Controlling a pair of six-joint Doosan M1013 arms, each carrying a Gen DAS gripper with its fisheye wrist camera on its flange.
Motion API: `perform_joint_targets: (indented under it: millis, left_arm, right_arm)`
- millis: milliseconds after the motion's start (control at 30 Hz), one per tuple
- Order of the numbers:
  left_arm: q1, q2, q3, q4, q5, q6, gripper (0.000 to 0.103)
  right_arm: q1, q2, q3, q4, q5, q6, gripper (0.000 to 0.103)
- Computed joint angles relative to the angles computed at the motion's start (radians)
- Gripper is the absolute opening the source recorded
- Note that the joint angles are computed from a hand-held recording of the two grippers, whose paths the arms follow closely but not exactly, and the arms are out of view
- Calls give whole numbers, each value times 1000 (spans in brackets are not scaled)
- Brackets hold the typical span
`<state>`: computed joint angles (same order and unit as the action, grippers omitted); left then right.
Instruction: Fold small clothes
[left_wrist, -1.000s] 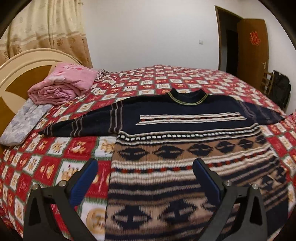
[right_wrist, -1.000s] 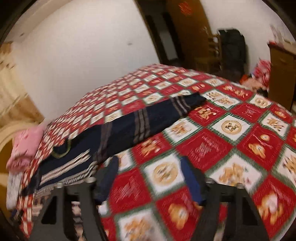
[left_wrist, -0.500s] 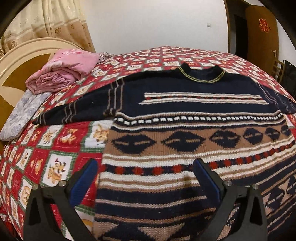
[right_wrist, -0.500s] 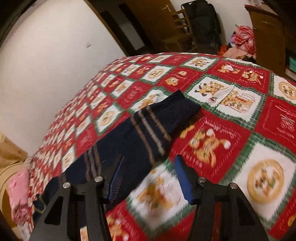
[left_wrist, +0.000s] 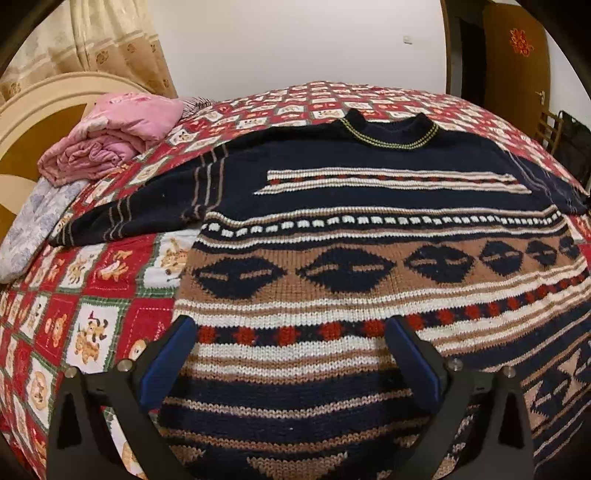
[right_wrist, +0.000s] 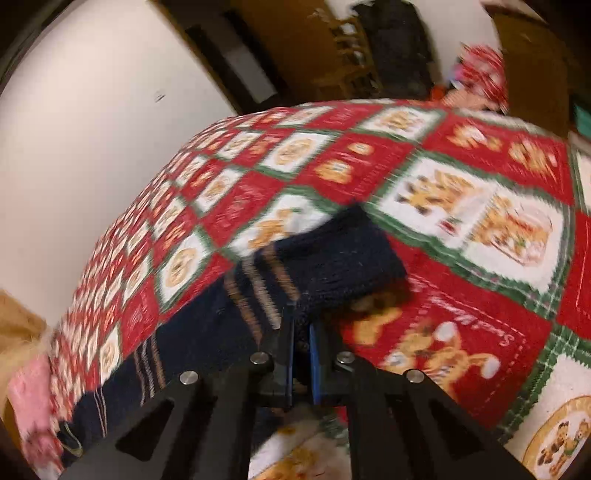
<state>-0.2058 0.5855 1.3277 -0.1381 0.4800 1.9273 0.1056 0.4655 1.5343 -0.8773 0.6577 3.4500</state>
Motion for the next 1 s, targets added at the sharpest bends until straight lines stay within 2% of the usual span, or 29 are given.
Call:
perform_joint_targets:
  millis: [133,300,600,733,867,1000]
  left_arm:
    - [3,2,-1,-45,3,37,103]
    - [17,-6,9,-178,0,144,103]
    - [47,-16,14,-314,35,253,103]
    - [68,-12,1,-415,92,335,103]
    - [67,-18,9,-415,68,346,103]
    - [64,-13,-4,-412,84,339,103]
  right_arm:
    - [53,30,-100,-23,40,-155,6]
    - [129,93,-259,-12,64,-366,6]
    - [223,261,-554,151,99,-733,6]
    - [249,311,-621,195,122,-822,6]
    - [265,348,-663,250,147,-922,6]
    - [258,353,-647,357,122,-1008,8]
